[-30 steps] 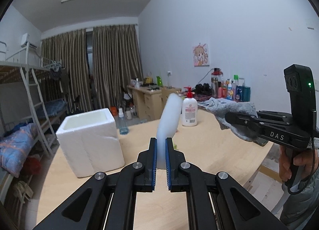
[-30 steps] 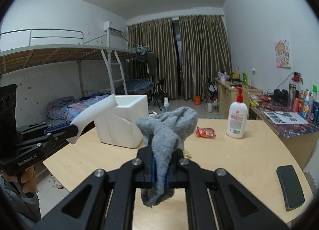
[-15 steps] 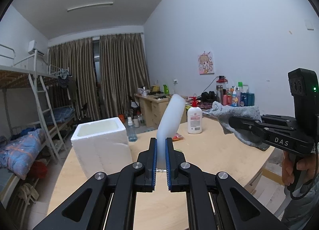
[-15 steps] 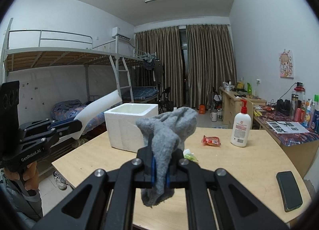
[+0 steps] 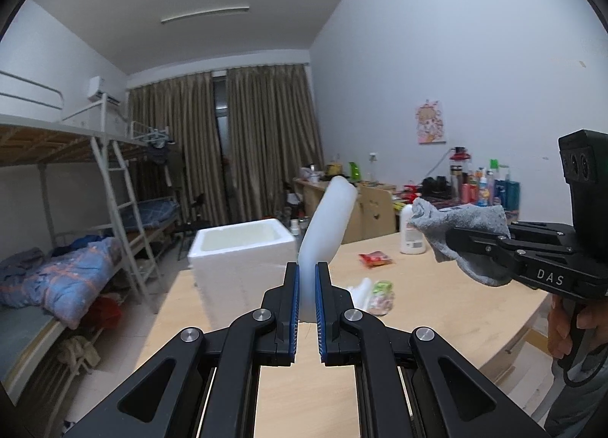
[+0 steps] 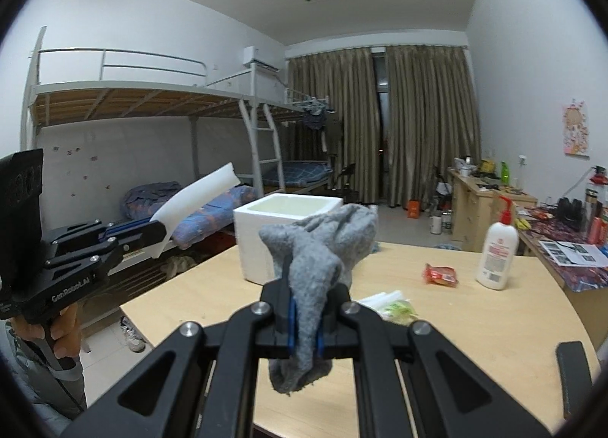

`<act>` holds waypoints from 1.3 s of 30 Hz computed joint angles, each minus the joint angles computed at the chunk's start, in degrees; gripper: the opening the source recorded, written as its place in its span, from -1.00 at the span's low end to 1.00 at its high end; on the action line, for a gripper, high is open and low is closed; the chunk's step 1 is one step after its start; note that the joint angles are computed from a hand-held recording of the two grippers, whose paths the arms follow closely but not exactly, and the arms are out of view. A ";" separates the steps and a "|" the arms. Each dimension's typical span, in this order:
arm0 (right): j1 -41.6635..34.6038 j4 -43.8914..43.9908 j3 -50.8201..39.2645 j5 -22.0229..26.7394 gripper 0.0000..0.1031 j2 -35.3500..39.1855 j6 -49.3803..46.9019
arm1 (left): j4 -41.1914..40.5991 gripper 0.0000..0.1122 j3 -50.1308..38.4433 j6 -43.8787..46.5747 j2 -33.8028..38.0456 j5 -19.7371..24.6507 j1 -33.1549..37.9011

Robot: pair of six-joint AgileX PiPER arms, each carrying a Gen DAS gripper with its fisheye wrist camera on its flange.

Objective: Organize soft objects
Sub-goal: 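Carry the sock and foam tube over the open white foam box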

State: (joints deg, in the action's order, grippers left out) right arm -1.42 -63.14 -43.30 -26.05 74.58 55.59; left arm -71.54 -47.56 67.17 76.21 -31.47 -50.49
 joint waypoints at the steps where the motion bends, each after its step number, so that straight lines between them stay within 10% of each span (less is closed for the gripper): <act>1: 0.90 -0.01 -0.48 0.13 -0.80 0.55 -0.23 | -0.07 -0.85 0.47 -0.10 -0.40 -0.34 0.23; 14: 7.92 1.47 -2.89 1.56 -0.80 3.85 -1.66 | -0.29 -0.85 5.17 -1.79 -4.26 -1.18 3.22; 39: 10.00 -24.34 -22.16 6.57 -0.80 14.75 25.01 | -4.24 -0.85 -10.36 5.74 6.46 14.21 18.66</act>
